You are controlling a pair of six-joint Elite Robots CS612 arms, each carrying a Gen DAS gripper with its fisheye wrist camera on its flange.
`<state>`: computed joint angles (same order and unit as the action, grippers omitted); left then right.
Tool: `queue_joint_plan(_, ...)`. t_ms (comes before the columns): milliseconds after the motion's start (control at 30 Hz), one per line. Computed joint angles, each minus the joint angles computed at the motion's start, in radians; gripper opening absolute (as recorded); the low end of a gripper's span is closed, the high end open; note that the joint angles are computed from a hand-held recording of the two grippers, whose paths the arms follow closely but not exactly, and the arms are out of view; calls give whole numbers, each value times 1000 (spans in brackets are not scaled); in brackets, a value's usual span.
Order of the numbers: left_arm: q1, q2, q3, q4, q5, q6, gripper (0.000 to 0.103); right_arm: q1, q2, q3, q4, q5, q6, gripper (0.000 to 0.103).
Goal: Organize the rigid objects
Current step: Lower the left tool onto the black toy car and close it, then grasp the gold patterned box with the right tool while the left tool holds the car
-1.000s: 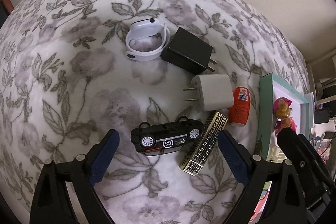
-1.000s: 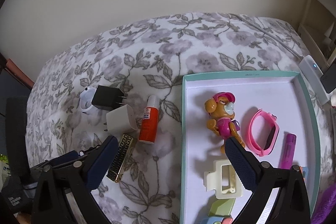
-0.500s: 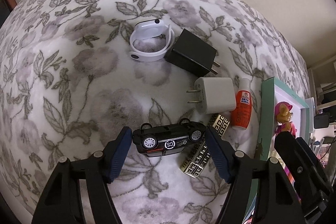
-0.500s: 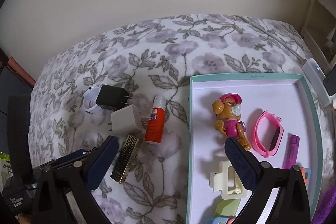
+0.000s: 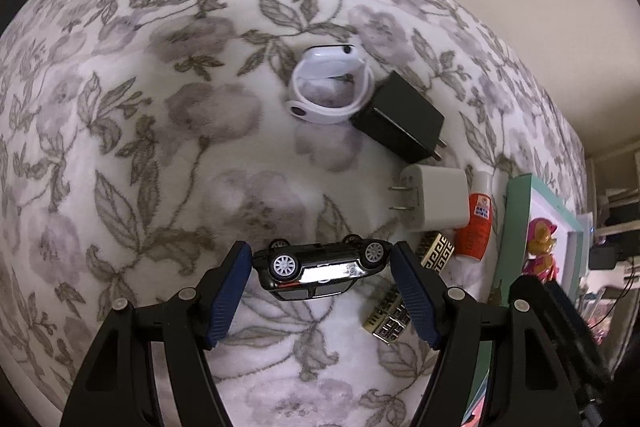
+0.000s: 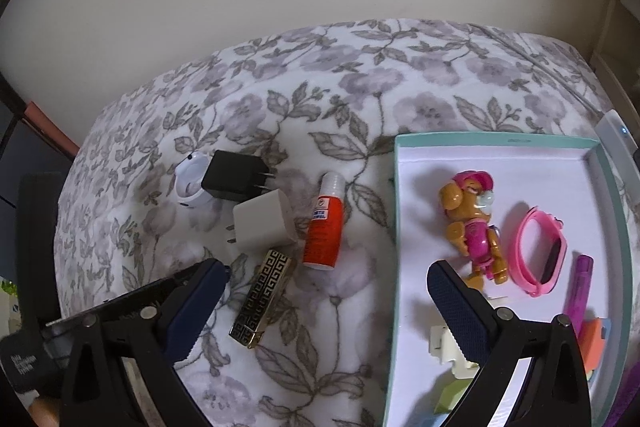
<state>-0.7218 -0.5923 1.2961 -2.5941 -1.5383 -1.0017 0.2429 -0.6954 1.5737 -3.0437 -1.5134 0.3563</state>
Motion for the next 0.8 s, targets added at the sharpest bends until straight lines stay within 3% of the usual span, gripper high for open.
queue_joint_plan(400, 23, -29, 69, -45, -6, -65, 73, 32, 28, -41, 58, -23, -70, 98)
queue_joint_plan(800, 32, -14, 57, -65, 13, -60, 73, 57, 68, -89, 121, -43, -103, 91)
